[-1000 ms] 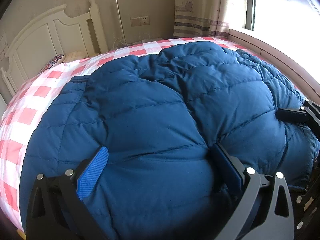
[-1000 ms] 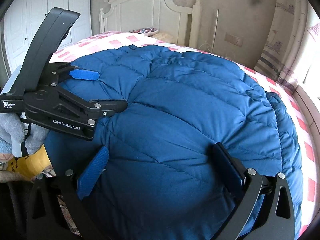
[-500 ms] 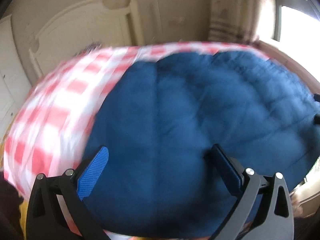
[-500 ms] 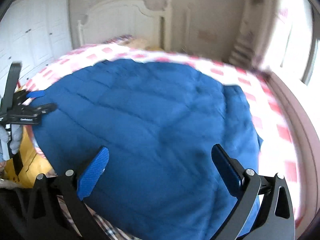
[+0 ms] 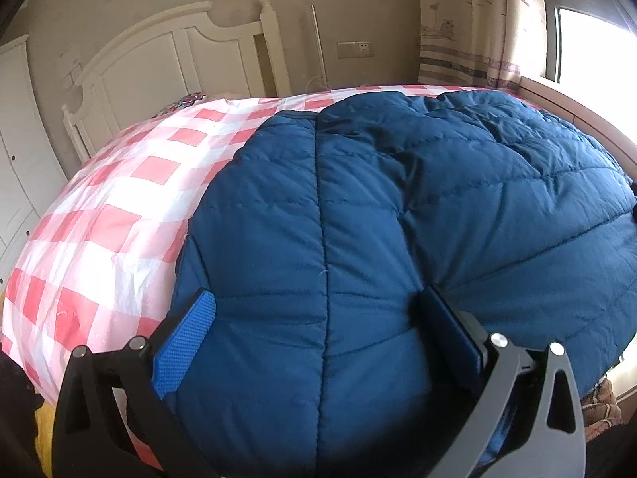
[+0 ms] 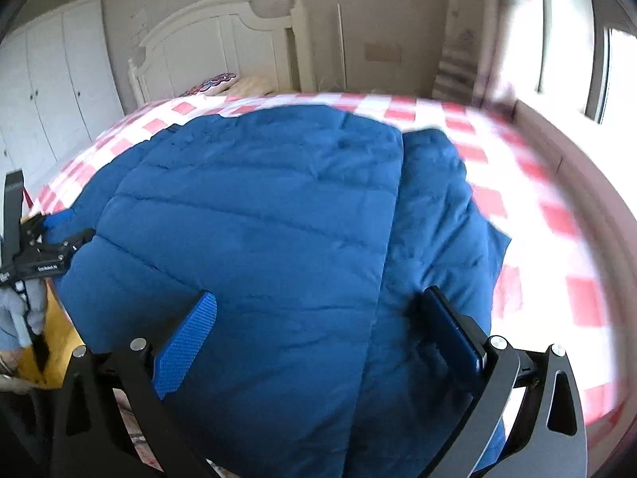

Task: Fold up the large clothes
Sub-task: 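Pat down the puffy top of the jacket bundle with both tools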

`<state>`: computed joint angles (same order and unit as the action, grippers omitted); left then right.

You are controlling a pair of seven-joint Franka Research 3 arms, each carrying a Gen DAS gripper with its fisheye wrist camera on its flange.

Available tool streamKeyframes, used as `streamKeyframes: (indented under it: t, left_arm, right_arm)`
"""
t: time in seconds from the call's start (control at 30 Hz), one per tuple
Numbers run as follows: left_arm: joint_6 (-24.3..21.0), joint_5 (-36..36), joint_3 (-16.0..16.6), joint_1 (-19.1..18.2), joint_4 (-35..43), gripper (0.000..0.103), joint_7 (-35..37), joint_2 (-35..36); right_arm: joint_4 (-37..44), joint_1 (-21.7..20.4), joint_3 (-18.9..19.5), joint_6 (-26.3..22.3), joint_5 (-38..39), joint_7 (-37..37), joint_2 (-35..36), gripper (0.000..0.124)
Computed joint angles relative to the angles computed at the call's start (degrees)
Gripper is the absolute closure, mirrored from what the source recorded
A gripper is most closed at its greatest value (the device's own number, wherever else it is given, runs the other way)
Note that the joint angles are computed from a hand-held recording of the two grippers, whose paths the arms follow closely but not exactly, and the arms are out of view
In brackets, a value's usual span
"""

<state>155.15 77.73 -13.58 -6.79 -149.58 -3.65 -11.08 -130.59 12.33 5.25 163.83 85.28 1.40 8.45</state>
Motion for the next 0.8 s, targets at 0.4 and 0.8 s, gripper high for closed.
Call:
streamKeyframes:
  t: [0.4, 0.8]
  left_arm:
    - [0.5, -5.6, 0.7, -0.6, -0.4, 0.002, 5.5, -0.9]
    - [4.1, -18.9, 1.5, 3.7, 22.8, 0.002, 23.2, 13.3]
  right_arm:
    - [-0.7, 0.2, -0.6, -0.9, -9.1, 8.6, -0.1, 0.025]
    - [21.3, 3.4, -0.1, -1.0, -36.7, 35.7, 11.4, 0.026]
